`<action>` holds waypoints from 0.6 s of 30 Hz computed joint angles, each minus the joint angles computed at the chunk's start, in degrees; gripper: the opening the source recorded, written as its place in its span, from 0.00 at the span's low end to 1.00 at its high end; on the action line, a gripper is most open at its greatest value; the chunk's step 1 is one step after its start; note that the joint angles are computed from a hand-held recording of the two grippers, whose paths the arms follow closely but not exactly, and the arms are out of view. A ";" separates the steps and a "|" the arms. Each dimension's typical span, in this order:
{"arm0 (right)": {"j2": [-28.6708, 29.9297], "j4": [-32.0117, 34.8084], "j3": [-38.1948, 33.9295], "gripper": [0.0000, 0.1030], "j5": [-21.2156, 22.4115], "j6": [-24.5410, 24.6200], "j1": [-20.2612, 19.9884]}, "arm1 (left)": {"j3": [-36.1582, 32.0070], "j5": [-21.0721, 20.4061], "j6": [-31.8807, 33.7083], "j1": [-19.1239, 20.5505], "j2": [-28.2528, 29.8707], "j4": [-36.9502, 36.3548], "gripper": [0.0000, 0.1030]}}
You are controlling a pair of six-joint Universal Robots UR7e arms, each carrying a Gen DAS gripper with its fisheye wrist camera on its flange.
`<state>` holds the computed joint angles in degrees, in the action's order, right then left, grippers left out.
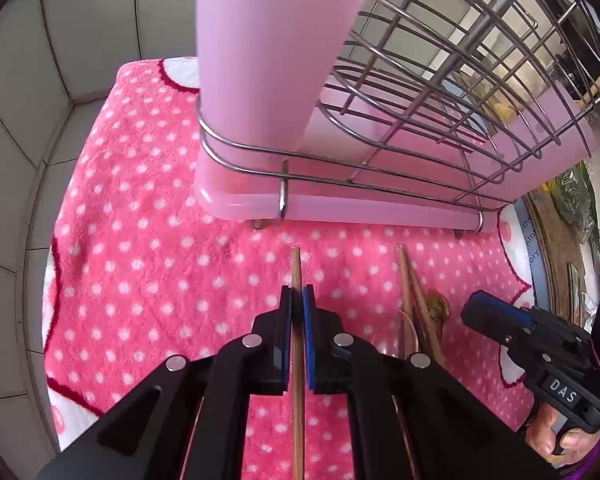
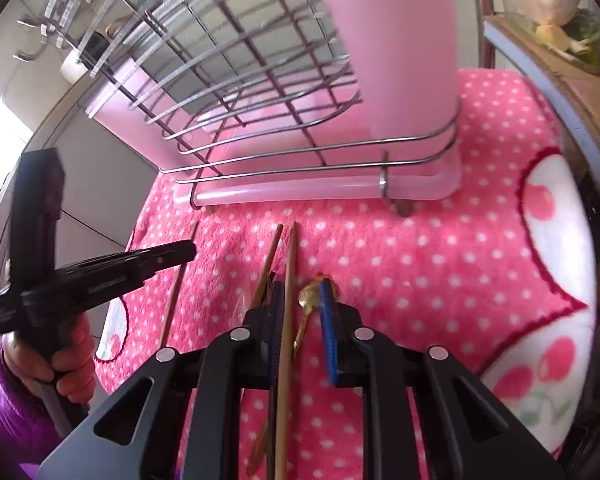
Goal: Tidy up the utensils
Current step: 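Grasp a wooden chopstick with the left tool while the right tool grasps another chopstick, then lift both chopsticks upright and carry them above the pink cup with both tools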
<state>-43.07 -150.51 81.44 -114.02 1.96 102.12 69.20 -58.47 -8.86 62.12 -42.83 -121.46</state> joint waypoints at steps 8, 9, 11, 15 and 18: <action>6.43 9.96 -9.81 0.15 -3.80 2.67 0.31 | -1.48 -1.79 1.41 2.07 -0.73 2.05 0.05; 7.17 10.74 -10.74 0.15 -4.38 2.96 0.40 | -1.94 -1.93 1.53 2.09 -0.38 2.63 0.05; 8.22 11.47 -12.13 0.15 -5.79 2.75 0.79 | -2.45 -2.09 1.61 2.19 0.05 3.85 0.05; 10.27 13.30 -14.89 0.14 -9.13 2.22 1.64 | -4.10 -2.14 1.26 2.53 0.52 7.38 0.05; 11.28 12.64 -15.55 0.07 -11.07 0.88 2.17 | -4.95 -1.79 1.17 2.37 1.30 8.22 0.06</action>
<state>-31.79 -137.87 65.89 -125.10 2.84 104.30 64.25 -60.26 -7.68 64.50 -41.52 -113.24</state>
